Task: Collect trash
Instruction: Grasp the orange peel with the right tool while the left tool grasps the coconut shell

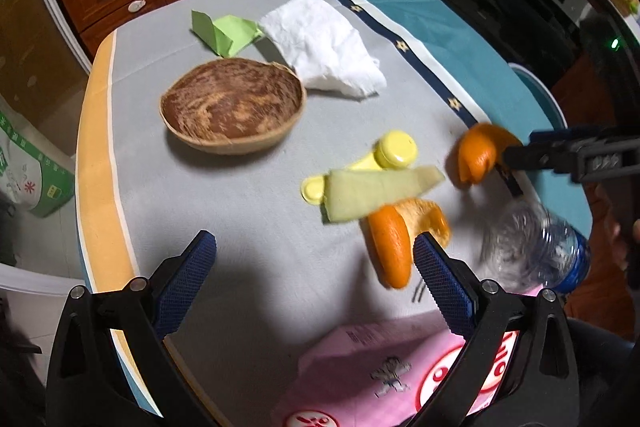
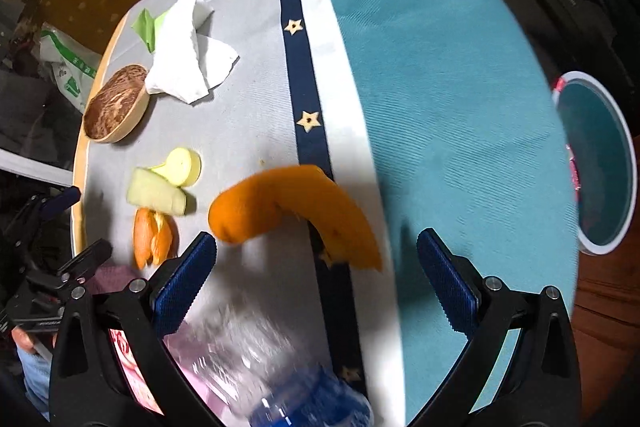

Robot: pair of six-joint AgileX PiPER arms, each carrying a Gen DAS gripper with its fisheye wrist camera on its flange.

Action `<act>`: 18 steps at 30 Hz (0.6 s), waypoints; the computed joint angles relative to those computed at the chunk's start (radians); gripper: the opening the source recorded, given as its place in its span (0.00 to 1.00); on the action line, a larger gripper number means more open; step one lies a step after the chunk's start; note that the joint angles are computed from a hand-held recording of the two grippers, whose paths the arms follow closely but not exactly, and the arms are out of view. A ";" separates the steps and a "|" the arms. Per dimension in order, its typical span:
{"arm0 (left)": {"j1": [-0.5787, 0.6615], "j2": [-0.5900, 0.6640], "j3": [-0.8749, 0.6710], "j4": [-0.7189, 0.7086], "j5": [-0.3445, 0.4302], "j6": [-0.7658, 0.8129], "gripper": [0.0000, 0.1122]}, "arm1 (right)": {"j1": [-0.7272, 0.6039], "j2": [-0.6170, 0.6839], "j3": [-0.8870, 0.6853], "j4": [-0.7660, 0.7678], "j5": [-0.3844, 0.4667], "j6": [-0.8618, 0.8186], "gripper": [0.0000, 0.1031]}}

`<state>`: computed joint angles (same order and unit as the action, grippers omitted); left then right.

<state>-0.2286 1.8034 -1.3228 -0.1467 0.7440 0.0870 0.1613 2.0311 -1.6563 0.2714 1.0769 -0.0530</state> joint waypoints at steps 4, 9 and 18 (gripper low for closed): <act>0.026 0.036 -0.069 -0.035 0.032 0.027 0.88 | 0.033 0.055 -0.039 0.002 -0.008 0.008 0.93; 0.052 0.072 -0.129 -0.038 0.052 0.032 0.88 | 0.094 0.019 0.023 -0.100 -0.102 0.035 0.84; 0.100 0.101 -0.148 -0.025 0.043 0.024 0.88 | 0.091 -0.033 0.041 -0.034 -0.091 -0.058 0.24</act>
